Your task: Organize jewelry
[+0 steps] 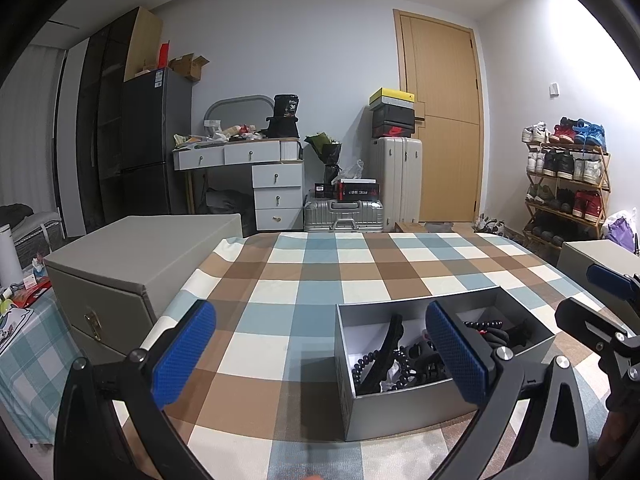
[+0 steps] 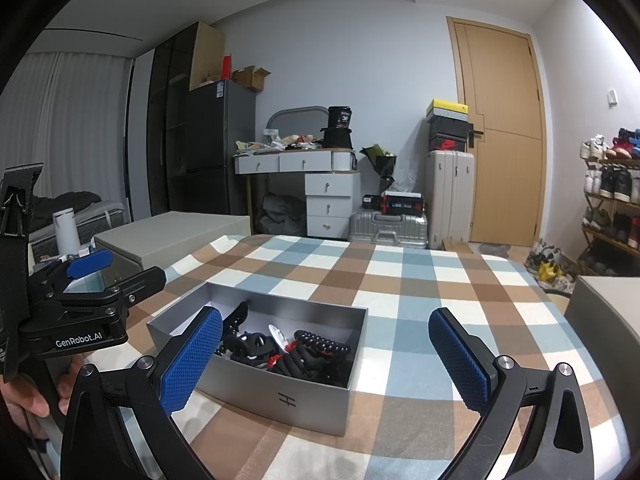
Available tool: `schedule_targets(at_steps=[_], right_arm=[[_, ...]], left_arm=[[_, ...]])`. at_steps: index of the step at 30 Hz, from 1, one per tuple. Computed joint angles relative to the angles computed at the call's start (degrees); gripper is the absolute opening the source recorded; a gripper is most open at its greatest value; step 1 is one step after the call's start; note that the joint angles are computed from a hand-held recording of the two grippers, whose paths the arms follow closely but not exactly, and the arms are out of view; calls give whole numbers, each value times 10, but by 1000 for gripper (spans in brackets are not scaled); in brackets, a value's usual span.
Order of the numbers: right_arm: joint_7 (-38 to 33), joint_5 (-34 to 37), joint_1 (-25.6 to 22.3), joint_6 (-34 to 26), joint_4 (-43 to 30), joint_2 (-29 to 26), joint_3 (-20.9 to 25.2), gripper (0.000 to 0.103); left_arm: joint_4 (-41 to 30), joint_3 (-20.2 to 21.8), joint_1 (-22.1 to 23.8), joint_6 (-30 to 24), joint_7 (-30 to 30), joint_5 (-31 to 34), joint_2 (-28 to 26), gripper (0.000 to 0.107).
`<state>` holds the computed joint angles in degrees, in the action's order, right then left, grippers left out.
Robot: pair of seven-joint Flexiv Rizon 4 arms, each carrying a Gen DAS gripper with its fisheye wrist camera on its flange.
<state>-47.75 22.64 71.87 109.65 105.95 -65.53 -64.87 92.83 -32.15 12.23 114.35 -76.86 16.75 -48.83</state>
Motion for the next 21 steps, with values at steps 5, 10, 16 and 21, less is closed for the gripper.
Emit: schedule_targets(at_steps=[5,10,16,21], right_arm=[[1,0,1,-2,-1,-1,-2,103],[0,0,0,0,0,0,0,103],[0,0,1,-1,-1,-1,-1,103],[0,0,0,0,0,2,1,103]], left_arm=[[5,-3,4,0,-2,3,3,102],[-1,-12,8,-5,4,6,-2,102],[-2,-19,11,-8,7,7,-6,102],[-11,-47,25,-23,27,15,-20,102]])
